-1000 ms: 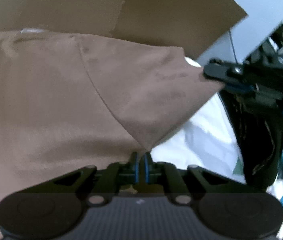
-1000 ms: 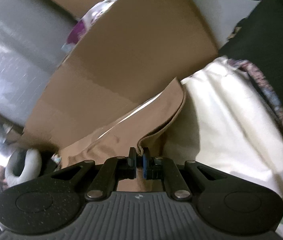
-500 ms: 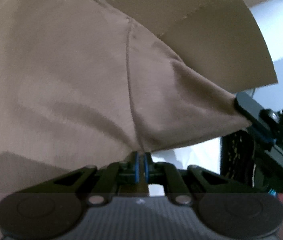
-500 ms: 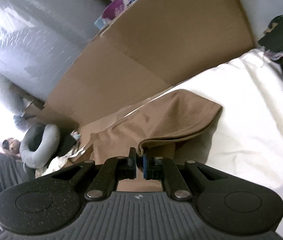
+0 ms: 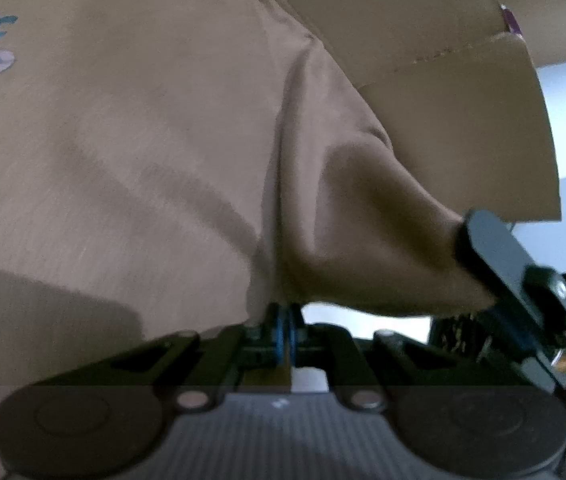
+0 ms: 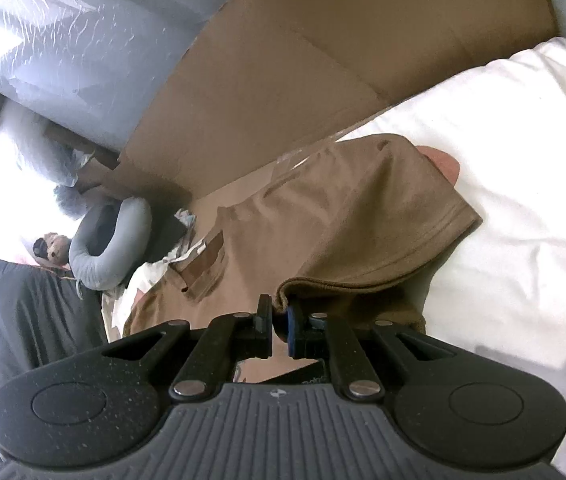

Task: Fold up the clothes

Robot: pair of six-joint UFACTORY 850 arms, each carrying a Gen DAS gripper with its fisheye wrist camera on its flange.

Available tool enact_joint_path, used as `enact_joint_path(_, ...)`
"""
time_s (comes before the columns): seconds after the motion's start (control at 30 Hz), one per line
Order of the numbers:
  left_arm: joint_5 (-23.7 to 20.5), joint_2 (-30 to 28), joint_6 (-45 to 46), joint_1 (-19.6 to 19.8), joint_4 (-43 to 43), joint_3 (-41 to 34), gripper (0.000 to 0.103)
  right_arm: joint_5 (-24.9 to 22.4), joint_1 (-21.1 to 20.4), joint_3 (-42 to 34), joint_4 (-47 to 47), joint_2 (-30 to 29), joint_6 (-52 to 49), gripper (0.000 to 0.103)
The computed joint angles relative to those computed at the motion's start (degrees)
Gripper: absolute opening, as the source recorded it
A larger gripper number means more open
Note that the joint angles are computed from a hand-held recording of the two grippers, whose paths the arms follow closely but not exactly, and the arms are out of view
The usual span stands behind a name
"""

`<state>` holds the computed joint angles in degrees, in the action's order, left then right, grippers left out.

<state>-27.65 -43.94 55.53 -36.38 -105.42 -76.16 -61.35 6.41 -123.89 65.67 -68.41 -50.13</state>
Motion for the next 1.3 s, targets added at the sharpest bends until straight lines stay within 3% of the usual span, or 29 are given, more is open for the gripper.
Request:
enact_joint_path(0.1,-1.99,0.24,-6.84,1.26,16.77,-2.21,0.005,-0.54,0.10,0.03,-0.50,0.04,-0.43,0.010)
enact_joint_path(0.17,-3.58,0.44,-10.93,2.06,27.14,-3.76,0.005,-1.03,0.03,0.41,-0.69,0.13,-0.49,0.026)
enact_joint_path(0.23,-4.48,1.03,-14.56,2.73,35.91,-4.70,0.006,-1.70,0.01,1.08,-0.89,0.43,-1.01,0.035)
enact_joint_path(0.4,-3.13,3.87,-22.50,3.19,52.10,-4.38,0.014,-2.04,-0.12,4.09,-0.96,2.33,-4.96,0.035)
enact_joint_path(0.53,-1.39,4.45,-24.32,3.44,55.89,-5.51,0.030,2.46,-0.53,7.55,-1.19,4.45,-7.75,0.035)
enact_joint_path(0.67,1.33,5.36,-25.52,3.39,58.77,-5.58,0.038,7.25,-0.52,9.12,-3.73,5.21,-9.15,0.036)
enact_joint_path(0.73,1.84,4.52,-28.98,3.17,62.62,-7.39,0.052,8.58,-0.39,9.38,-4.73,5.13,-9.71,0.036)
enact_joint_path(0.8,2.22,3.89,-32.35,2.84,66.20,-8.77,0.060,9.73,-0.19,9.41,-5.84,4.89,-9.82,0.036)
enact_joint_path(0.97,2.24,2.36,-34.18,2.15,71.06,-11.49,0.060,14.92,0.93,11.00,-8.04,5.09,-12.23,0.036)
enact_joint_path(1.17,1.46,0.43,-34.53,1.40,76.03,-14.25,0.052,19.70,2.12,12.20,-9.42,4.93,-13.77,0.036)
enact_joint_path(1.3,2.21,-0.06,-35.38,0.83,78.79,-15.18,0.051,21.11,2.53,12.79,-9.39,4.81,-14.36,0.035)
